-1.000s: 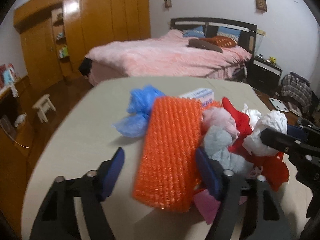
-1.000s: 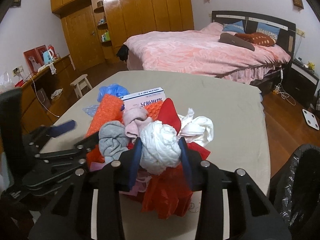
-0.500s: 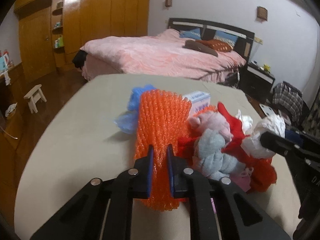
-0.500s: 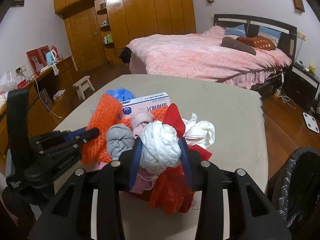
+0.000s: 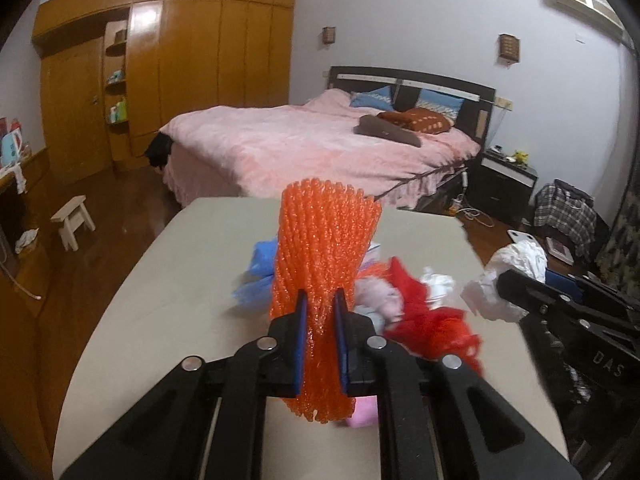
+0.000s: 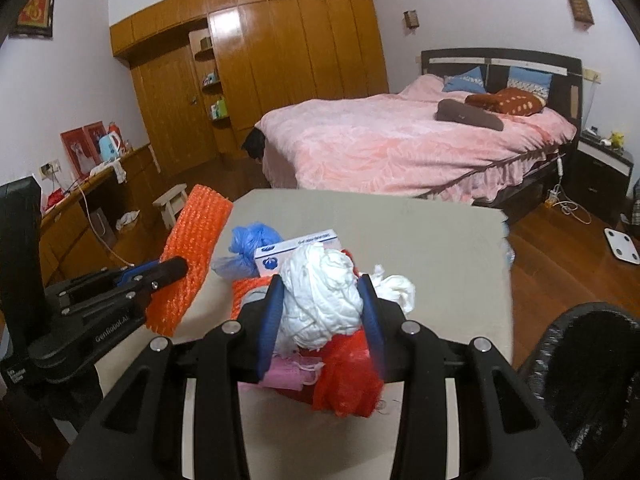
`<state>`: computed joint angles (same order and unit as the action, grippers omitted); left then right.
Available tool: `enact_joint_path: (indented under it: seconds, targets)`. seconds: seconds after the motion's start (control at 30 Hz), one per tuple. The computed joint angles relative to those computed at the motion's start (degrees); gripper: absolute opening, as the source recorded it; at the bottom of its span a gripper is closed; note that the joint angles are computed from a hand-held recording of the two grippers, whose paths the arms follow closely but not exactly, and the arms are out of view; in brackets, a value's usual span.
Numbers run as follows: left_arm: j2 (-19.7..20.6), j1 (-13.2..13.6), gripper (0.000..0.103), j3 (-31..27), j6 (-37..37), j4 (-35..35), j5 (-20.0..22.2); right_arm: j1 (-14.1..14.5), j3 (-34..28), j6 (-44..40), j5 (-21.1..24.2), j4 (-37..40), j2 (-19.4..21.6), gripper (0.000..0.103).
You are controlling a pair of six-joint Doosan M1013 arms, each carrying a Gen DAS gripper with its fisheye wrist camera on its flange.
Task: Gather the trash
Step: 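Carry the orange net and white tissue over the bin with both tools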
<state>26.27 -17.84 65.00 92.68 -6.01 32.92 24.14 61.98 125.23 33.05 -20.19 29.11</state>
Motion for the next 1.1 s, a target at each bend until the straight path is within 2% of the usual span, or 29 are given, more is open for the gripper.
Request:
enact_joint_path:
  seconds: [0.17,0.3,0.7,1.1]
  targets:
    - [-0.52,-1.11,0.012,0.13,4.53,-4.61,-0.12,0.06,3.13,6.83,-0.76,-6.38,-2.7,0.037]
    - [-0.43,-2.22,0.012,-0.43,8.14,-8.13,0.3,-0.11,6.17,12.59,0.3,-12.14,-5.1,0.037]
    - [0.01,-6.27,0.012,-0.91,19.15,-18.46,2.35,-1.3,16.72,28.47,7.55,-24.78,-12.35,0.037]
    - [2.39,-11.26,0.012,-3.97,28.18,-27.46,7.7,-3.48,24.62,37.38,13.75,-30.37,-17.69,0.037]
